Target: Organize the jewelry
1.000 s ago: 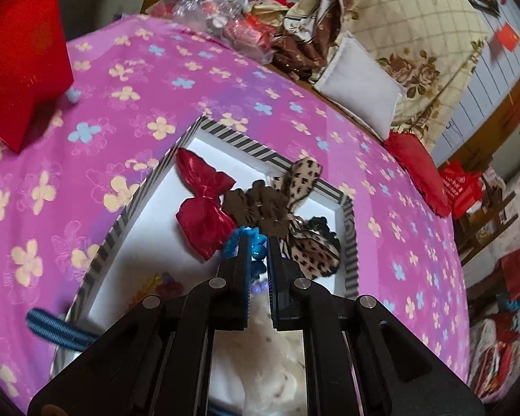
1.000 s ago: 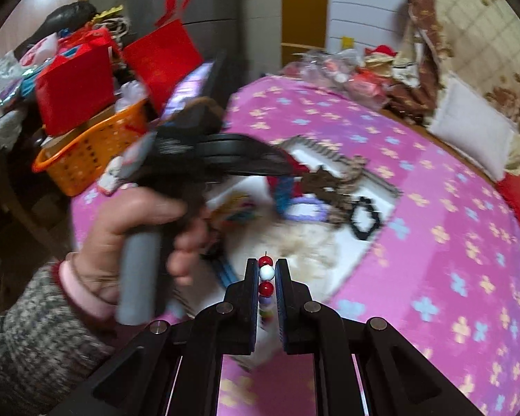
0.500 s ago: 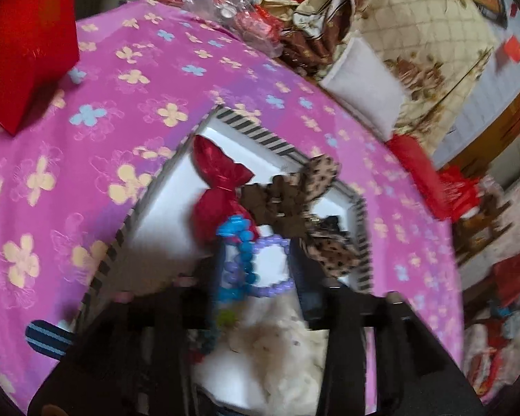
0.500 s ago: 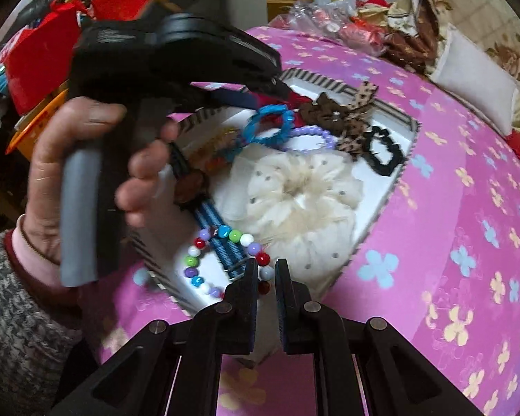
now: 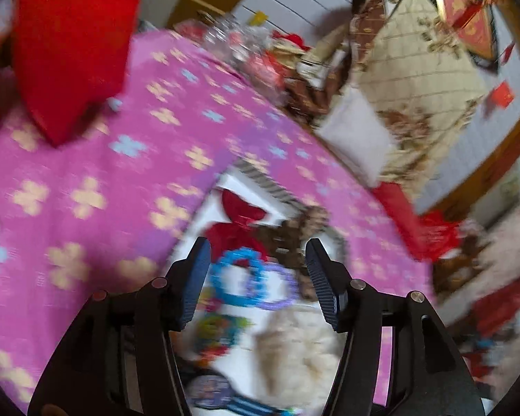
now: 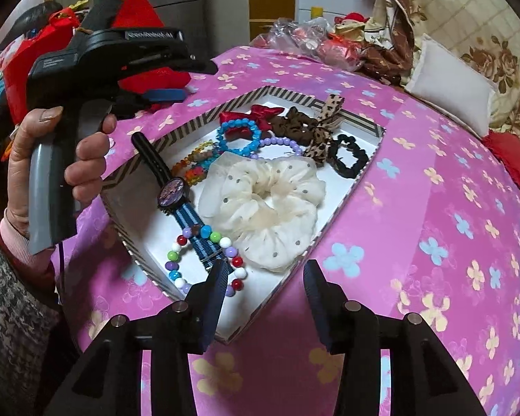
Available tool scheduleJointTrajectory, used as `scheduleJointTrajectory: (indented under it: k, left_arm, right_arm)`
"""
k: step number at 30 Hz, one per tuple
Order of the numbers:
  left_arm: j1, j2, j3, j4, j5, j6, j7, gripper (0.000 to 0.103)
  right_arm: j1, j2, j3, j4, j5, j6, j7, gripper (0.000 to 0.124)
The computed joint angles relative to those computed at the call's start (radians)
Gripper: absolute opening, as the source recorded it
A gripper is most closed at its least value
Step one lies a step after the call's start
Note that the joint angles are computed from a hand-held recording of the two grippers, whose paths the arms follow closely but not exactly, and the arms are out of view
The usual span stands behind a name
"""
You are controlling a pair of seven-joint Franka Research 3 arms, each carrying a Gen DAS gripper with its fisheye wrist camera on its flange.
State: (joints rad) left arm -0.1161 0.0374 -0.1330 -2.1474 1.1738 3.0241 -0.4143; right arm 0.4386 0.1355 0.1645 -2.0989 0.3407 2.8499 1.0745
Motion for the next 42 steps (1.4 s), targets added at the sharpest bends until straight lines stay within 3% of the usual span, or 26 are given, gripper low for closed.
scheduleJointTrajectory:
  k: [2,7,12,16,19,23,27,31,35,38,40,42]
  left_arm:
    - [-0.014,-0.019,-0.015,-0.007,-0.022,-0.102,0.035,0.057]
    - [-0.023,-0.029,-0.033,-0.010,-0.044,-0.210,0.065,0.057]
    - [-0.028,-0.052,-0.048,-0.023,-0.026,-0.305,0.049,0.061]
    - [-0.046,-0.058,-0.071,-0.010,-0.019,-0.432,0.067,0.062]
    - [-0.062,-0.059,-0.083,0.001,-0.003,-0.515,0.055,0.069]
    - [-0.096,-0.059,-0.108,0.015,0.039,-0.674,0.019,0.079]
    - [-0.136,-0.067,-0.129,0.015,0.042,-0.791,-0.011,0.079]
    - [-0.161,-0.095,-0.144,-0.011,0.027,-0.803,-0.044,0.084]
    - [-0.173,-0.088,-0.145,-0.015,-0.058,-0.767,0.026,0.084]
    - [-0.172,-0.098,-0.141,-0.031,-0.116,-0.725,0.030,0.084]
    - [-0.172,-0.103,-0.144,-0.041,-0.127,-0.727,0.017,0.084]
    - [-0.164,-0.104,-0.136,-0.050,-0.153,-0.713,0.027,0.084]
  right_arm:
    - [0.014,0.001,-0.006,0.003,-0.045,0.010,0.017,0.043]
    - [0.016,-0.009,0.001,-0.009,-0.041,0.054,0.007,0.043]
    - [0.011,-0.006,-0.003,-0.031,-0.023,0.045,0.039,0.043]
    - [0.005,-0.038,-0.012,-0.078,-0.031,0.070,0.057,0.043]
    - [0.005,-0.073,-0.038,-0.129,-0.119,0.110,0.125,0.043]
    - [-0.022,-0.109,-0.053,-0.166,-0.162,0.100,0.190,0.043]
    - [-0.057,-0.159,-0.061,-0.209,-0.150,0.088,0.225,0.043]
    - [-0.097,-0.213,-0.055,-0.258,-0.224,0.101,0.299,0.043]
    - [-0.056,-0.214,-0.077,-0.239,-0.028,0.049,0.146,0.043]
    - [-0.044,-0.171,-0.062,-0.183,0.030,0.026,0.080,0.043]
    - [-0.042,-0.125,-0.046,-0.129,-0.012,0.029,0.095,0.043]
    - [-0.029,-0.063,-0.052,-0.064,-0.187,0.059,0.232,0.043]
